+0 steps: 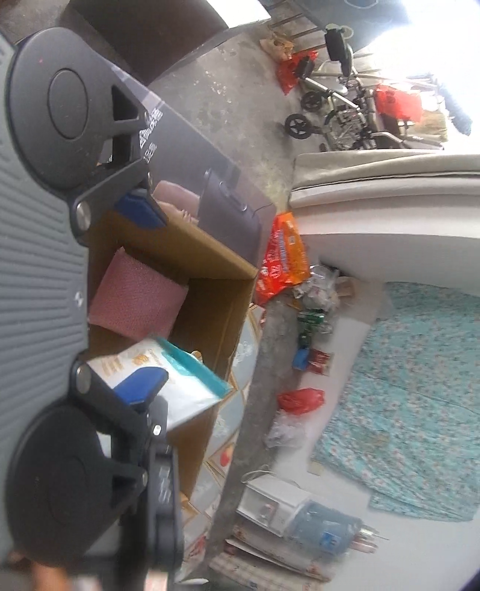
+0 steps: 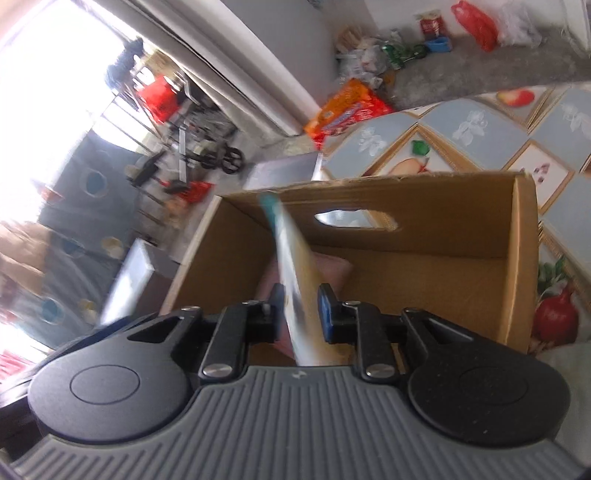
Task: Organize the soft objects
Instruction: 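Carry both items to the box and release them inside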
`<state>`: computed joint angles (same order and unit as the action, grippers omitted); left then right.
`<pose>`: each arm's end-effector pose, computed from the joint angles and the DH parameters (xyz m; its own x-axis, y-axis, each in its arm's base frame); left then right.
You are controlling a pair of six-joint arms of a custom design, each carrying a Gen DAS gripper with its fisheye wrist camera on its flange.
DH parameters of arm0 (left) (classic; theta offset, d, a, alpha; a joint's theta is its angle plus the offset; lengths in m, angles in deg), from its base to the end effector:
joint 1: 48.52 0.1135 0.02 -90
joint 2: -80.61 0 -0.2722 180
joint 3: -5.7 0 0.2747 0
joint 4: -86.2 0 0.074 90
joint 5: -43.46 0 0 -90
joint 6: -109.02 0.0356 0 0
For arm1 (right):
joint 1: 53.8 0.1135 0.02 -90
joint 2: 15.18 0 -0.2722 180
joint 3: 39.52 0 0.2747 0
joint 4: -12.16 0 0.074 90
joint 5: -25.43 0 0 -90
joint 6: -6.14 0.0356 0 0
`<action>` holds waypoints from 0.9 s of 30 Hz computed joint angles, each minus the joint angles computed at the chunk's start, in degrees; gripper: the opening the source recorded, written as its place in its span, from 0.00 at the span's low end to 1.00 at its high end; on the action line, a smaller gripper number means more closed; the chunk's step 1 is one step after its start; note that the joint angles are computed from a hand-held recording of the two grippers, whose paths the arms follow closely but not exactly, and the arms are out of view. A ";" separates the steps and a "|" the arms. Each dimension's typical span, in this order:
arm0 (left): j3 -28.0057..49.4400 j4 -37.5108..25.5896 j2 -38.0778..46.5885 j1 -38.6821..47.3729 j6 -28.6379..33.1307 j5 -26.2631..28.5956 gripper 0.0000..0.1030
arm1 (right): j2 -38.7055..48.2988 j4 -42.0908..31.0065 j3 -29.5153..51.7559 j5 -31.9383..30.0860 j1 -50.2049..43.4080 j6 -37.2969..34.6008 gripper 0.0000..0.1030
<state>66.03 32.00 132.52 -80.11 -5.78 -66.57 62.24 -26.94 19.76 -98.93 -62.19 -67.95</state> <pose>0.1757 -0.0937 0.2910 -0.6753 -0.0474 -0.7361 0.0060 0.9975 -0.0697 0.2777 -0.0206 0.2067 -0.8499 0.3541 -0.3903 0.0533 0.7946 0.6048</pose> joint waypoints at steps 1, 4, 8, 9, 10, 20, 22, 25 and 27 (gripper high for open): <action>-0.38 -0.87 -1.48 -0.48 -0.15 -0.64 0.82 | 0.64 -0.13 0.42 2.05 0.85 -0.18 0.32; -1.49 -2.99 -5.73 -1.17 -0.62 -0.66 0.83 | 1.07 -1.54 1.03 6.64 1.88 -1.81 0.40; -3.48 -5.28 -11.97 -1.70 -0.89 -0.21 0.84 | -0.62 -3.12 0.75 10.50 2.34 -5.08 0.40; -4.00 -5.82 -13.45 -2.17 -1.20 -0.67 0.84 | -0.94 -3.60 0.90 11.47 2.62 -5.88 0.40; -4.24 -6.48 -14.65 -2.76 -1.73 -1.23 0.84 | -1.26 -3.94 1.00 12.78 3.09 -6.61 0.40; -7.47 -11.61 -24.81 -4.18 -4.04 -2.69 0.84 | 3.20 -7.47 3.49 21.75 11.03 -8.22 0.40; -7.68 -12.32 -26.30 -2.19 -3.02 -1.06 0.84 | 5.07 -9.60 4.57 22.90 12.88 -8.87 0.40; -8.34 -13.25 -29.26 0.61 -1.61 0.47 0.84 | 8.36 -12.66 6.12 23.41 13.90 -9.36 0.48; -9.09 -14.12 -31.92 1.93 -1.13 0.83 0.84 | 10.02 -13.04 6.47 23.33 14.13 -9.15 0.54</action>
